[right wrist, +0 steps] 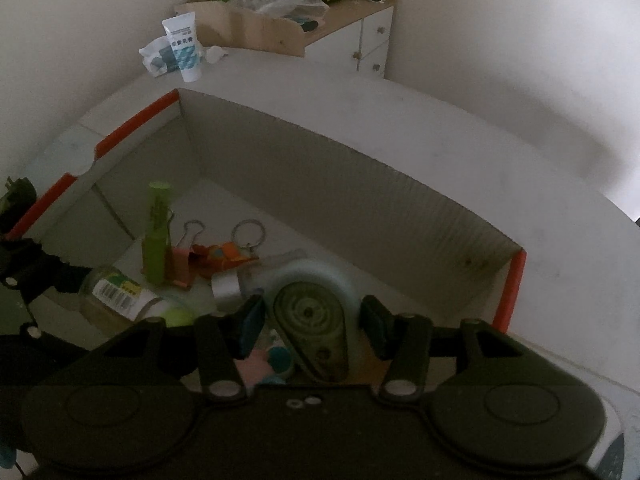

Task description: Organize rigid objects

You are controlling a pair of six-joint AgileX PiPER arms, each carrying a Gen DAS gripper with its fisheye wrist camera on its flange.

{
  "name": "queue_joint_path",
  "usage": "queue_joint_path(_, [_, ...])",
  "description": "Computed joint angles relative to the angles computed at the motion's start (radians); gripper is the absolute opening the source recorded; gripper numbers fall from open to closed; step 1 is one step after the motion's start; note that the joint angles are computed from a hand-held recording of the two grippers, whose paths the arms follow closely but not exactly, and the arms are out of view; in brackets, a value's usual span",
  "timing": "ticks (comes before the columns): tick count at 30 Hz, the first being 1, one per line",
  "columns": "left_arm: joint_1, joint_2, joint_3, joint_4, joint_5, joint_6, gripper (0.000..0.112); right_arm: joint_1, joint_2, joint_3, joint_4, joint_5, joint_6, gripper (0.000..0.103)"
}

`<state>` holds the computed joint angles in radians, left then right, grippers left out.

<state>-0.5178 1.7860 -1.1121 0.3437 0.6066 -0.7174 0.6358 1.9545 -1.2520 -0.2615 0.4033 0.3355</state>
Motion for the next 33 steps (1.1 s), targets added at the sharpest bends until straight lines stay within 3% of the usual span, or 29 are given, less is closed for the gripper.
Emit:
queue_joint_path(7, [0.007,-0.013,0.016,-0.016,-0.020,-0.007,0.085,-0.003,-0.003,0.005,0.073,0.005,-0.074,0.060])
queue_joint_path(19, [-0.035,-0.111,0.102,0.075,-0.042,-0.156,0.085,-0.012,-0.105,0.094,0.169,-0.041,-0.167,0.070])
queue_joint_path(33, [-0.187,-0.299,0.197,0.313,0.031,-0.465,0.085,-0.067,-0.352,0.314,0.654,-0.154,-0.656,0.078])
